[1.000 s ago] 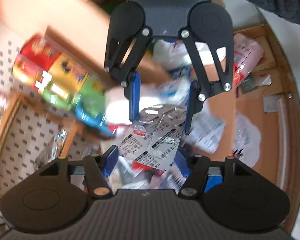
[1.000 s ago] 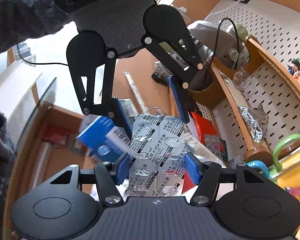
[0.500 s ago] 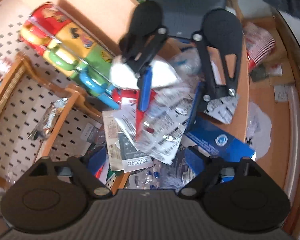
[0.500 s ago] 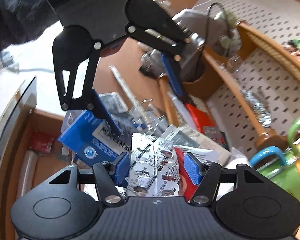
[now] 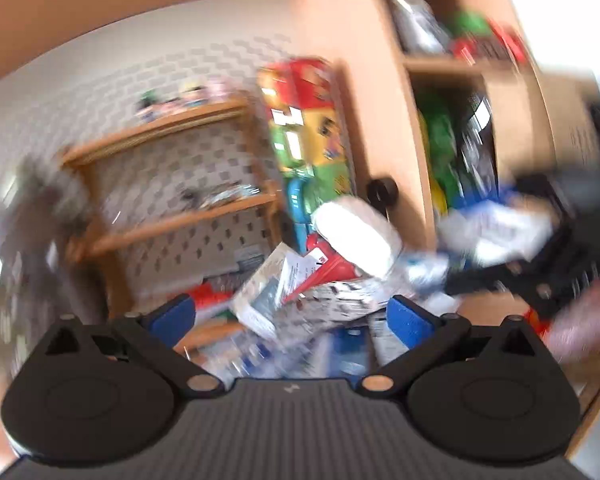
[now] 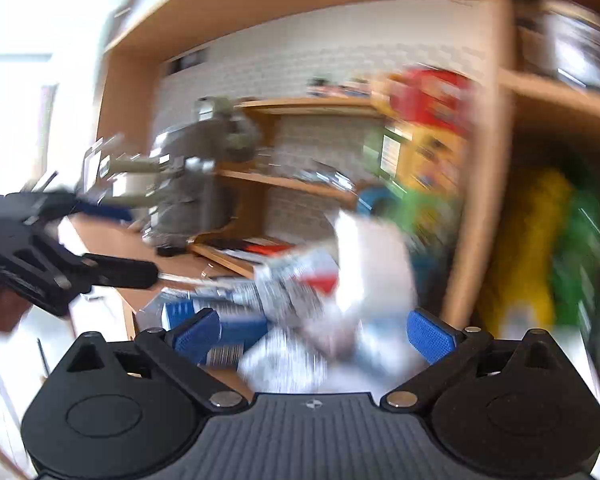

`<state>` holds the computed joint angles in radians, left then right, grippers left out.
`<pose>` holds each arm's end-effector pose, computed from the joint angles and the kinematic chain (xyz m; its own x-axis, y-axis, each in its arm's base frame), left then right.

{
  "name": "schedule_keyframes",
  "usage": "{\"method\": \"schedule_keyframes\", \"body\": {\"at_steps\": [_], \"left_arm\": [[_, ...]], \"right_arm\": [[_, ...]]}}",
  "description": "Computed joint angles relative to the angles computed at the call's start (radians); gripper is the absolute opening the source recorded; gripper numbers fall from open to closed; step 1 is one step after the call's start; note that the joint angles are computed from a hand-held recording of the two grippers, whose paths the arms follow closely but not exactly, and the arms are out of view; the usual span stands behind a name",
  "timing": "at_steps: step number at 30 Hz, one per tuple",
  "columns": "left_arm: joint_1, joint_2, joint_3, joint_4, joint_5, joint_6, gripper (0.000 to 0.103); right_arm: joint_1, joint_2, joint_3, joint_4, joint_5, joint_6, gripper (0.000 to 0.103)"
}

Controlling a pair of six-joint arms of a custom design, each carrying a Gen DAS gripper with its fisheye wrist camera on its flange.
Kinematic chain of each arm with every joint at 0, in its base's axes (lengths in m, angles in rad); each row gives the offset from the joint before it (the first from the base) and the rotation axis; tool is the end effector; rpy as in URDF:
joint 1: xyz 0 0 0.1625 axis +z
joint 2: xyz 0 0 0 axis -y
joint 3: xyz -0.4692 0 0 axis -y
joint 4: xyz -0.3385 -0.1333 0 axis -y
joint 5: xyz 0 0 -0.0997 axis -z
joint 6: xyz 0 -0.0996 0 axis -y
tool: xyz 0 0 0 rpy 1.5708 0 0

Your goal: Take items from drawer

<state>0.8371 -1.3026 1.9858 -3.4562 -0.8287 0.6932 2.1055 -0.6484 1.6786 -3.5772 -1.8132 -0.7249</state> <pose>-0.1800 -0.4992 0.4678 -0.5916 0.1905 -0.7834 0.8051 0.1897 -0.5619 0.4427 -0.5329 0.1841 -0.5118 -0.5618 0.6499 -0.8347 0.1462 -0.5309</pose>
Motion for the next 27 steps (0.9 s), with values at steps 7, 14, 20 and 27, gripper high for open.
{"method": "schedule_keyframes", "body": {"at_steps": [7, 14, 20, 27], "left_arm": [[-0.133, 0.011, 0.338, -0.359, 0.149, -0.303, 0.103], [-0.225, 0.208, 0.534, -0.722, 0.356, -0.294, 0.103], [-0.253, 0.328, 0.625, -0.904, 0.409, -0.347, 0.103], [-0.246, 0.461, 0.615, -1.077, 0.443, -0.303, 0.103]], "right_arm": [[0.011, 0.057, 0.358, -0.572, -0.186, 0.138, 0.103], [0.018, 0.211, 0.426, -0.971, -0.333, -0.07, 0.103], [-0.032, 0.238, 0.468, -1.06, -0.331, -0.036, 0.103], [-0.085, 0.222, 0.491, -1.032, -0.292, 0.015, 0.103]]}}
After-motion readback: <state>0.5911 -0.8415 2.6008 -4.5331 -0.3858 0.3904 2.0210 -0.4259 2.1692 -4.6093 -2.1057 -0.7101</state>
